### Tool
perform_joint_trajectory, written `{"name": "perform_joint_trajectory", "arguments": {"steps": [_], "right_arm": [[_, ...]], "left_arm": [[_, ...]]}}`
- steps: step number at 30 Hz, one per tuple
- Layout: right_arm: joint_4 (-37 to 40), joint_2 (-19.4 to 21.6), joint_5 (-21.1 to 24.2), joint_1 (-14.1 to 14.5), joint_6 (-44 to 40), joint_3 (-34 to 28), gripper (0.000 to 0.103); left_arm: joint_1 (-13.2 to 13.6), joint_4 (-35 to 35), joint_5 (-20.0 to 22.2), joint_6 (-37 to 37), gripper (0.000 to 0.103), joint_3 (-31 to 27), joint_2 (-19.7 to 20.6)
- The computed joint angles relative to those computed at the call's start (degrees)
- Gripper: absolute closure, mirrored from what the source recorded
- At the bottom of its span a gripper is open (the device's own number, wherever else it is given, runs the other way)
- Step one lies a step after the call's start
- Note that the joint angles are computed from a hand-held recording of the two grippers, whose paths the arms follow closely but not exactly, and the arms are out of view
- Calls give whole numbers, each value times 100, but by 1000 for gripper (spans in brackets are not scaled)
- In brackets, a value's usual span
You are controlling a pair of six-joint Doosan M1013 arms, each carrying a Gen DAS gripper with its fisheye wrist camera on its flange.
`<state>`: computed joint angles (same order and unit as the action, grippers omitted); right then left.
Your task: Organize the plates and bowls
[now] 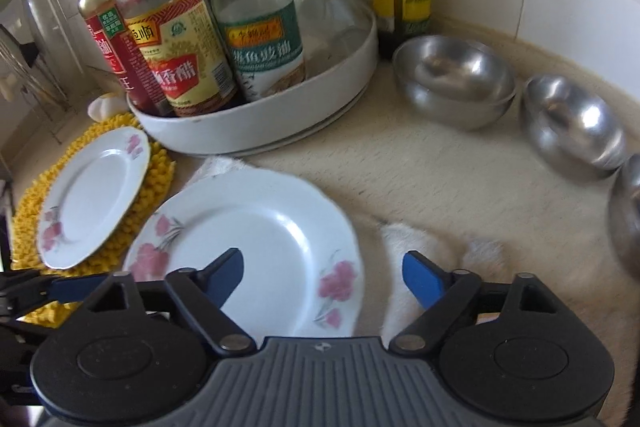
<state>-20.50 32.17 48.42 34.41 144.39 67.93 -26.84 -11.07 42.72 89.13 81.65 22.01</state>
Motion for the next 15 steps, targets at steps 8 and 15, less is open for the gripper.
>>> {"name": "perform_joint_trajectory", "arguments": {"steps": [8, 15], "right_arm": [[180, -30, 50, -67, 73, 49, 18], [-289, -382, 269, -71, 765, 471, 20]], "left_arm": [[-43, 60, 193, 165, 26, -235, 176], [-138, 186, -9, 541, 26, -317, 192]]}}
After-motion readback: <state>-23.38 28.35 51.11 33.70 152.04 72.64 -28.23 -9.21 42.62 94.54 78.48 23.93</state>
